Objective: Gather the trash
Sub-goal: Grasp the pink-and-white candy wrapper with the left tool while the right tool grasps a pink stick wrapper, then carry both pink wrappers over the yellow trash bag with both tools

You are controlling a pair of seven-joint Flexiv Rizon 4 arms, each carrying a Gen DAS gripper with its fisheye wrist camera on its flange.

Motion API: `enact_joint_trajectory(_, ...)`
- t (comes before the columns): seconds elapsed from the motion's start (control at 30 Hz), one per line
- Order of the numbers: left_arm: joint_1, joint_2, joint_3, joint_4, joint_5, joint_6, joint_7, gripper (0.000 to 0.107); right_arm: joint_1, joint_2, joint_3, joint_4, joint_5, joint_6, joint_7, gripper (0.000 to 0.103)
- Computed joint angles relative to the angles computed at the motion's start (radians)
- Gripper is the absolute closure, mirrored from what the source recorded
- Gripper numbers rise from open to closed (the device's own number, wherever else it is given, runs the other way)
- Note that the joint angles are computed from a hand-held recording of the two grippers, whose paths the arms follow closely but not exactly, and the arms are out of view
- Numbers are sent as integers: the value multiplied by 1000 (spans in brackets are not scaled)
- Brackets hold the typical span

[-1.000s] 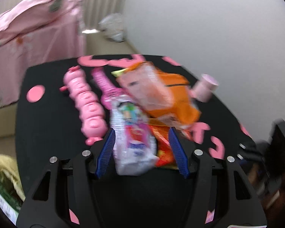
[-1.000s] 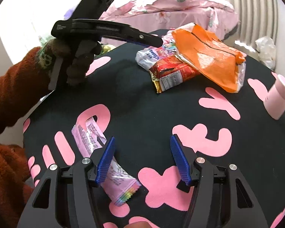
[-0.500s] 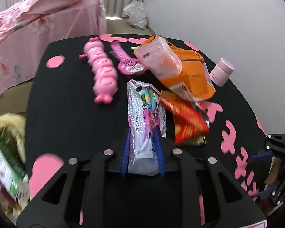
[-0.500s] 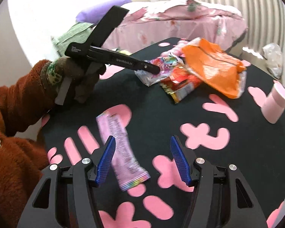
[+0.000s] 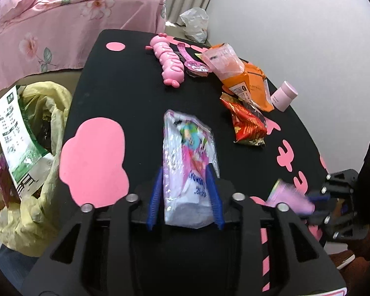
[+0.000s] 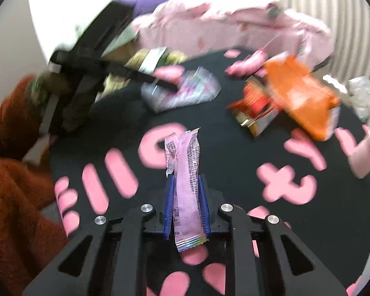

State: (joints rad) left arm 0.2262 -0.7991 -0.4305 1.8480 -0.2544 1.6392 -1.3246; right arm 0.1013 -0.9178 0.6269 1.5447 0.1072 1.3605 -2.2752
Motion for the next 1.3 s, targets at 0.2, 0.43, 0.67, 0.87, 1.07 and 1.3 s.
enact_joint_trajectory(0.2,-86,20,101,-10,-3,4,-38,63,5,-13,-26,-51,40,75,120,87)
enact_joint_trajectory(0.43,-279,43,325,-45,-7,-61,-100,60,22,-35,-53,-65,-15,107,217,87)
enact_joint_trajectory(0.67,-277,47,319,-26,-1,-33,-139,85,27,-39,-72,-33,-91,180,284,87)
enact_joint_trajectory(0.87,-246,75,284,35,20,113,-164,91,30,-41,-79,-33,-160,253,342,87)
enact_joint_trajectory(1.07,-206,147,290,92,58,272,-225,91,20,-73,-6,-111,-273,301,360,87)
enact_joint_trajectory(1.3,-243,207,411,150,11,353,-280,90,57,-138,69,-257,-415,270,387,87)
